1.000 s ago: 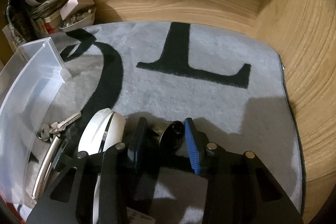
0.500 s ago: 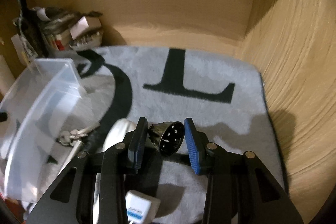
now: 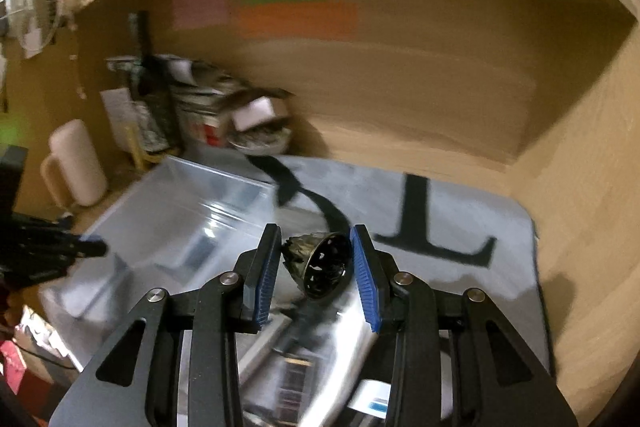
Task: Organize rigid objects
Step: 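Carry the black cap over the clear box and open the right tool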
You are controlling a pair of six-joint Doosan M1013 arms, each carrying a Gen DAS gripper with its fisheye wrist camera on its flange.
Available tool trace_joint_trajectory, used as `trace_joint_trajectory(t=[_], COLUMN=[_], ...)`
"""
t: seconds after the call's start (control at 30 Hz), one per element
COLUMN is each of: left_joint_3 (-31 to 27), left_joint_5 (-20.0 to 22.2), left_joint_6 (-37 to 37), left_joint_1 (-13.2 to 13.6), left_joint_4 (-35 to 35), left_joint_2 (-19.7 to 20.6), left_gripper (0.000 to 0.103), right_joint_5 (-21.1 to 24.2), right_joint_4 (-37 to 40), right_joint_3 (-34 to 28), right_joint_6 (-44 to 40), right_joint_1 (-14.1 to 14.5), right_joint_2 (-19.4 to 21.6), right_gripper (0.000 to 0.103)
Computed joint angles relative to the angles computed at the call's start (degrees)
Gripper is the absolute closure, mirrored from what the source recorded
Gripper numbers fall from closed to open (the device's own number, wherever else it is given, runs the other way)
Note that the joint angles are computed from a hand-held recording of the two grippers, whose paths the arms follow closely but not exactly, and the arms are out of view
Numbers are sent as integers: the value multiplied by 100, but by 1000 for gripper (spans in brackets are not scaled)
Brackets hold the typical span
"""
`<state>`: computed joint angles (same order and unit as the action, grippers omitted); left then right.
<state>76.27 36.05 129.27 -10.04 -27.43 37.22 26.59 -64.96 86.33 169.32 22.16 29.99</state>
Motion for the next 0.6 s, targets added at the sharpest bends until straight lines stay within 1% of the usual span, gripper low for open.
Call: trace_joint_trajectory(t=[0.1,0.27,0.33,0.4,0.43,0.47,0.6], left_joint_3=[23,27,26,33,31,31,36], left_joint_5=[-44,-32,-31,-34,-28,-26,-26], left_joint_6=[43,112,145,171,185,197,242], left_joint_1=[-2,4,8,13,17,19,26], left_joint_4=[-35,-112,-140,-184,-216,-235,-298], left_joint_2=[-7,-7,-5,-6,-3,-1,2], left_gripper=[96,96,96,96,96,96,96], right_joint_5=[-196,-444,-504,-548,-550,-556,-496], right_joint_4=[-1,456,770,1330,1483,1807,2714], right_joint_3=[-114,-379,-497,-659,-703,-787,-1035], right_joint_6=[-143,-795,-1161,-1774,-1945,-2305,-3306], right_joint_1=[42,99,101,108,112,117,128], right_joint_2=[65,230,312,419,448,505,683], right_gripper=[70,70,70,70,70,70,70])
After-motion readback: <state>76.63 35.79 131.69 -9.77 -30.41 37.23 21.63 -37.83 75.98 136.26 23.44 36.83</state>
